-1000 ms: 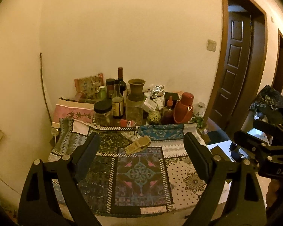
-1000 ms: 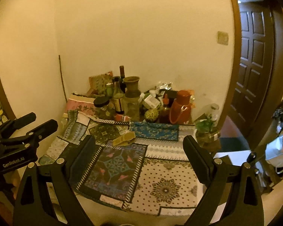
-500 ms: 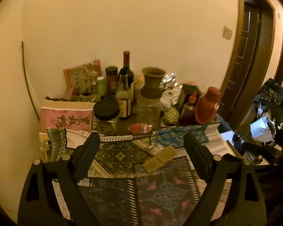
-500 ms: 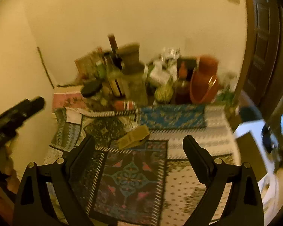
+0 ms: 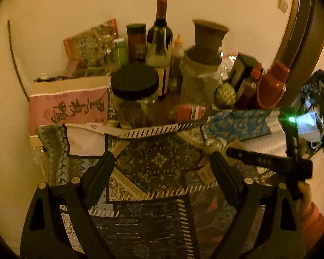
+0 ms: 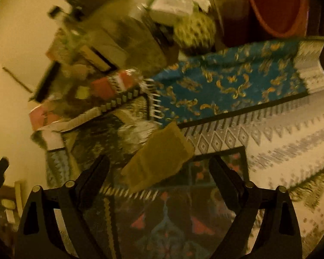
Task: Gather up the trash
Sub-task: 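Grasp the crumpled foil ball with the left tool while the right grasps the cardboard tag, then lift the foil ball and cardboard tag off the table with both tools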
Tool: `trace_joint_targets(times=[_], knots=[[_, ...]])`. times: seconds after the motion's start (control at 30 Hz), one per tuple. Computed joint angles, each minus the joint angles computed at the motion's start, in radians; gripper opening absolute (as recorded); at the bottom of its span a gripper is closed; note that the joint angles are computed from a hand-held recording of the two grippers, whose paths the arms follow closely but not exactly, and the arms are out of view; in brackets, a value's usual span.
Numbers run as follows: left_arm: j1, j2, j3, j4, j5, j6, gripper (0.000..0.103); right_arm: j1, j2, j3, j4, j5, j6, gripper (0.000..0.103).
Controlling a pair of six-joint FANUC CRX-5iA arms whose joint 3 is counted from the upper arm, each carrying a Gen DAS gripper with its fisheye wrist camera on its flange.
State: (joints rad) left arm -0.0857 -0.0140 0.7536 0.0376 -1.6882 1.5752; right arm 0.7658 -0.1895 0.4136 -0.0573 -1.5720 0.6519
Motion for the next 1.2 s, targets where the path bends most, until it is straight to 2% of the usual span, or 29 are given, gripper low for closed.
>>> trace_joint_targets(times=[0.07,0.1,0.17,0.2,0.23,0.27,0.37,0.63,0.77,1.0,1.13,1.17,1.2], knots=[[0.001,0.003,-0.011,0.000,-0.002,-0.009,0.090,-0.022,0.008,-0.012,-0.037,0.004,0.002,0.070],[0.002,0.005,-0.016,0.000,-0.004,-0.012,0.090,-0.033,0.011,-0.013,-0.060,0.006,0.003,0.065],[0.005,0.008,-0.021,0.006,-0.005,-0.012,0.090,-0.042,0.005,-0.022,-0.091,0.015,-0.002,0.047],[0.007,0.010,-0.023,0.013,-0.005,-0.011,0.090,-0.038,0.002,-0.024,-0.090,0.016,-0.002,0.043],[0.009,0.012,-0.025,0.019,-0.004,-0.010,0.090,-0.023,-0.002,-0.024,-0.076,0.014,-0.002,0.032],[0.009,0.016,-0.025,0.024,-0.004,-0.008,0.090,-0.011,-0.001,-0.021,-0.061,0.009,0.003,0.026],[0.004,0.032,-0.013,0.029,-0.009,-0.005,0.090,0.037,-0.001,-0.014,0.003,-0.002,0.012,0.013],[-0.034,0.096,-0.009,0.077,0.006,0.012,0.090,0.134,-0.048,-0.009,0.129,-0.046,-0.027,0.009],[-0.061,0.138,-0.024,0.096,0.023,0.017,0.090,0.216,-0.078,-0.021,0.254,-0.102,-0.085,0.008],[-0.089,0.234,-0.043,0.162,0.040,0.054,0.086,0.280,-0.105,-0.011,0.398,-0.192,-0.161,0.008],[-0.120,0.279,-0.027,0.133,0.022,0.088,0.074,0.306,-0.123,-0.015,0.471,-0.231,-0.190,0.008],[-0.129,0.286,-0.022,0.121,0.020,0.095,0.062,0.309,-0.131,-0.020,0.484,-0.236,-0.198,0.008],[-0.146,0.295,-0.004,0.093,0.008,0.100,0.058,0.312,-0.139,-0.025,0.493,-0.239,-0.205,0.008]])
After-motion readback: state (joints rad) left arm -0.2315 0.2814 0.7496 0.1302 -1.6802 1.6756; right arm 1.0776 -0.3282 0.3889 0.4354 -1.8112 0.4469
